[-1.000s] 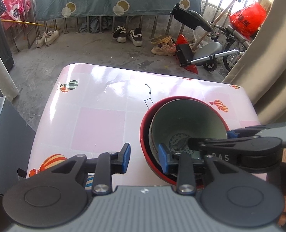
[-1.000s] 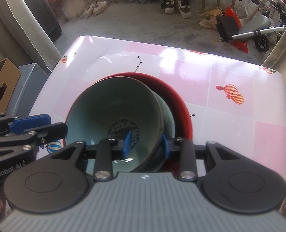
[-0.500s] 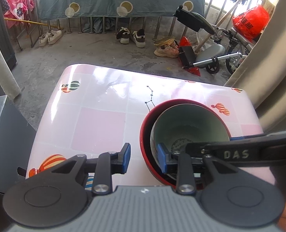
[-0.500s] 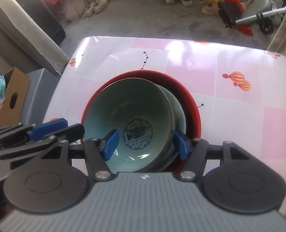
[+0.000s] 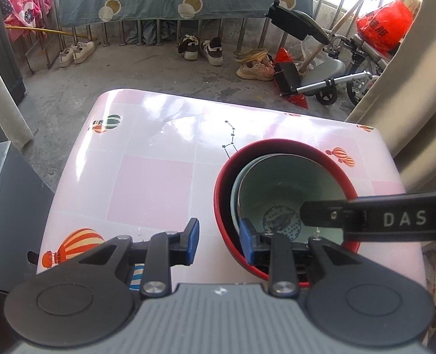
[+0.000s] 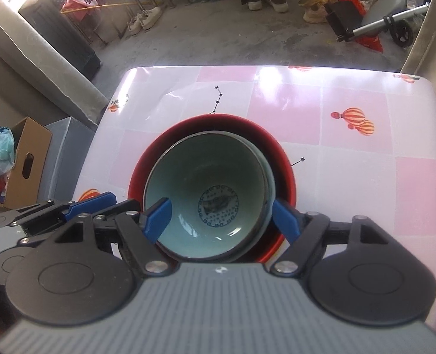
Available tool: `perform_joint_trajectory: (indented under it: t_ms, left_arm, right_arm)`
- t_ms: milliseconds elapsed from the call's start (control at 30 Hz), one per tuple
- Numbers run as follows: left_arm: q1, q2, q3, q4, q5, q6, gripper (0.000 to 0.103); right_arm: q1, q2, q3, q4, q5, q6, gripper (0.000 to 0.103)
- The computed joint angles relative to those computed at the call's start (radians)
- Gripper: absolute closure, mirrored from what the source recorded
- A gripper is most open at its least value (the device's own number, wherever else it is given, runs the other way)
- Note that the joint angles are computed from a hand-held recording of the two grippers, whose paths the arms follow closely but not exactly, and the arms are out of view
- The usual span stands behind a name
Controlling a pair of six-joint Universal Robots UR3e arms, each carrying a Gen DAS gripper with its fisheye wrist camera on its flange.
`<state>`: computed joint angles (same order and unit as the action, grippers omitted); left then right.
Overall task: Organize plates and bowls
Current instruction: 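Lower the dark green bowl into the marbled bowl and open the right gripper, then withdraw the right gripper up from the nested bowls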
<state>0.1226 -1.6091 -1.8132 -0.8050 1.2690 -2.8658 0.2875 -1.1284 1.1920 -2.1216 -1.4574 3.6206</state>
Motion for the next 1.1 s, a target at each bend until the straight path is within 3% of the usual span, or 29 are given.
perform_joint_trajectory:
  t_ms: [167,400,667,800,900,1100]
  left_arm:
    - [0.021,0.031,-0.011,-0.005,-0.020,0.016,0.067]
    - [0.031,0.099,-0.058,0.017,-0.008,0.050,0.033]
    - [0.056,0.182,-0.137,0.076,-0.016,0.091,0.007]
    - [0.058,0.229,-0.189,0.145,-0.015,0.105,0.001]
    - [0.051,0.260,-0.231,0.207,-0.011,0.117,0.000]
    - [0.055,0.304,-0.254,0.191,-0.045,0.148,0.000]
  right_arm:
    - [-0.006,-0.063,0.083,-0.101,0.001,0.010,0.028]
    - [-0.016,-0.168,0.249,-0.248,0.015,0.007,0.028]
    - [-0.022,-0.289,0.419,-0.319,-0.011,0.026,0.025]
    - [-0.017,-0.366,0.503,-0.365,-0.052,0.020,0.020]
    - [0.008,-0.420,0.543,-0.382,-0.108,-0.006,0.003]
    - [0.096,-0.484,0.553,-0.369,-0.329,-0.069,0.001]
